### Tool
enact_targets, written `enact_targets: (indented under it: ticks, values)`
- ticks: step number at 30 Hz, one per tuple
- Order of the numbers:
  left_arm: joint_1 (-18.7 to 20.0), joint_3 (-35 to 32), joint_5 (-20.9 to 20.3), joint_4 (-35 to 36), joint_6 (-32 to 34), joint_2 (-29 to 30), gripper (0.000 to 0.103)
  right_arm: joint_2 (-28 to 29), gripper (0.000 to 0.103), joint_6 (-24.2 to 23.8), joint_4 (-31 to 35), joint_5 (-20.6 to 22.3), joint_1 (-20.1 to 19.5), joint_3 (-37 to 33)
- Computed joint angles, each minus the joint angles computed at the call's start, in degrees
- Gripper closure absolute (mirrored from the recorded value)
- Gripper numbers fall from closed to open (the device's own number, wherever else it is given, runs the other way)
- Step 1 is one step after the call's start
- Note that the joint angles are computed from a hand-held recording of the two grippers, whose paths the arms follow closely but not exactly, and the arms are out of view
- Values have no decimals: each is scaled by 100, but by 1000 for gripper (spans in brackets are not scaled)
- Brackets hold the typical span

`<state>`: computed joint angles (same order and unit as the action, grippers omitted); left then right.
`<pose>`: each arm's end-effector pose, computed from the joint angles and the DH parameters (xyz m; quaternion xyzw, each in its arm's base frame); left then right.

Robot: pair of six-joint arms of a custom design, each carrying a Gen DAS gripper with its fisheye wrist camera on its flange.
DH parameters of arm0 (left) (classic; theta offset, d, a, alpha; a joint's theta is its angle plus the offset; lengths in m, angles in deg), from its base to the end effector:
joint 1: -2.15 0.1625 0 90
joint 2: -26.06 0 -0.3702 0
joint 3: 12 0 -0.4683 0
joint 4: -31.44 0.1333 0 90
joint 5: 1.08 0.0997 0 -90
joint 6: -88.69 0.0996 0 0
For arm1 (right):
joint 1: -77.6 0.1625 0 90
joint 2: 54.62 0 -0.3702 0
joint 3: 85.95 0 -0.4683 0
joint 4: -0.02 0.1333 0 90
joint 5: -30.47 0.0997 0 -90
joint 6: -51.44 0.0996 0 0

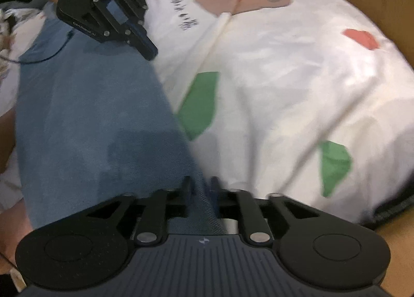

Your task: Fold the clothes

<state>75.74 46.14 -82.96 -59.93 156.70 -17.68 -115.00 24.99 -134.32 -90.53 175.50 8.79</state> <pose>-0.0835 -0.8052 0.1834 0.6718 0.7287 0.1325 0.0141 0.1750 -0.6648 0.1532 0.2613 -0.9240 0.0398 0.2763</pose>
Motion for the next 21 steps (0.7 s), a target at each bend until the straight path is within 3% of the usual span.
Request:
enact_targets:
  ticks: [4, 9, 15, 21]
  values:
    - [49, -390, -93, 74, -405, 78, 98, -184, 76, 344, -17, -511, 167, 165]
    - [91, -532, 114, -193, -734, -45, 84, -413, 77, 896, -377, -1034, 304, 550]
    - [206, -726, 461, -522, -976, -145, 76, -609, 77, 1504, -818, -864, 263, 816]
    - [346, -973, 831, -745, -1140, -150, 66, -110, 76, 1092, -1460, -680, 331, 548]
